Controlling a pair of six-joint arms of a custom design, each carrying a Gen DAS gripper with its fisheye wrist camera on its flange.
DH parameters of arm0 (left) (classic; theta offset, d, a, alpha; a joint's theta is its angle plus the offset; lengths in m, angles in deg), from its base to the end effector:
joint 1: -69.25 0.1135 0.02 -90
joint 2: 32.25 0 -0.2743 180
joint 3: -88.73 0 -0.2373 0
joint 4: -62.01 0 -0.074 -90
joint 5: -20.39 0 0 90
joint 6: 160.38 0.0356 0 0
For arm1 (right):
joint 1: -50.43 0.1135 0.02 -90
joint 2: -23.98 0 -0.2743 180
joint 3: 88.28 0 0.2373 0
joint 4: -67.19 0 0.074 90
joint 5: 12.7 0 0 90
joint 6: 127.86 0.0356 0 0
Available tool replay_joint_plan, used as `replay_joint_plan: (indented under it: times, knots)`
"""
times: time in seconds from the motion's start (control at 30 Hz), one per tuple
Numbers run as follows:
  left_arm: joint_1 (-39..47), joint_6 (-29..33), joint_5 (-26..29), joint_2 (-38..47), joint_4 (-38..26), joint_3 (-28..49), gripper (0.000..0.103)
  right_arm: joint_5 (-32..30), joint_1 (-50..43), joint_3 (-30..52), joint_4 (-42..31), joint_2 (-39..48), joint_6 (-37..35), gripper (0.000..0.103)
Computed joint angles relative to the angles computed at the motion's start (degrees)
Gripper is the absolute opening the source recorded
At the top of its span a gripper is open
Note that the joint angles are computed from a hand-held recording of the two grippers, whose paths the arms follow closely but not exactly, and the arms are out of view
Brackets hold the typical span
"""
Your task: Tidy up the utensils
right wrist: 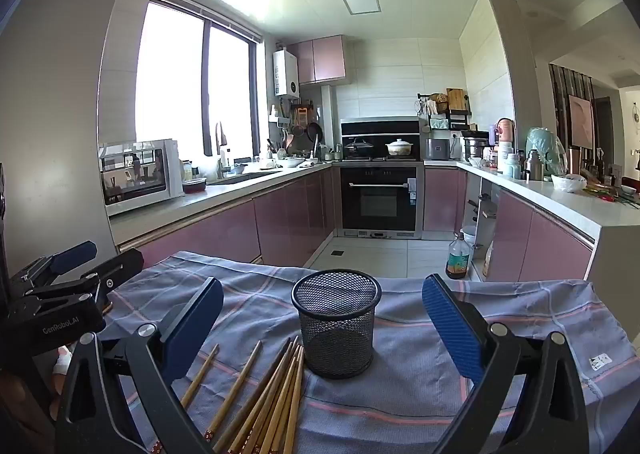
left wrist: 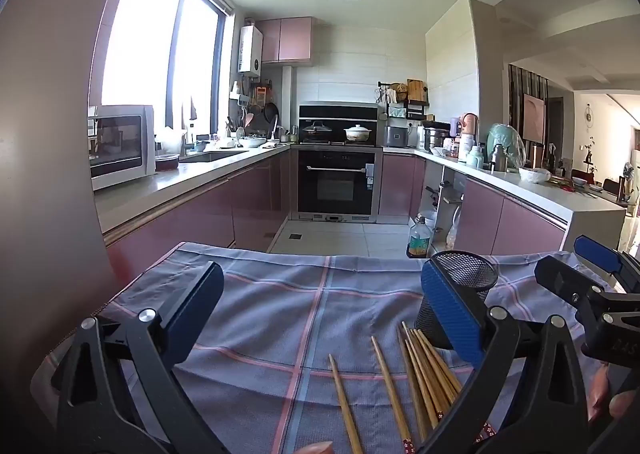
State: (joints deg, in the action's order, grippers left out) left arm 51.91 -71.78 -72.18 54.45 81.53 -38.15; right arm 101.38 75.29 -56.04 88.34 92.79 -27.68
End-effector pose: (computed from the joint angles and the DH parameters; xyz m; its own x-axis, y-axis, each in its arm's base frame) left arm 0.2947 -0.0903 0.2295 -0.2381 0.0488 -0.9700 0.2505 0.9680 -0.0128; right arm 0.2004 0.0768 0.1996 -0.2422 0.0656 -0.9680 0.0161 0.9978 0.0636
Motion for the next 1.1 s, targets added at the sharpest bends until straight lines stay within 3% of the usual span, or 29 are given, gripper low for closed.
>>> replay_joint_plan:
  times: [0.63,0.8,1.1]
  knots:
    - [0.56,-0.28,-0.14,0.96,-1.25,1.13,0.097,-0.21,-0.81,-0.31,-0.20,-1.03,-0.13,0.096]
    - [0.32,-0.10,-0.15,0.89,-0.91,0.91,0.097,3.07,1.89,-0.10,-1.81,-2.50,-0.05,0.096]
    - [0.32,-0.18,0.26,0.57,-0.58,0.67,0.097,3.32,1.66,0.73,-0.06,-0.42,-0.70,0.096]
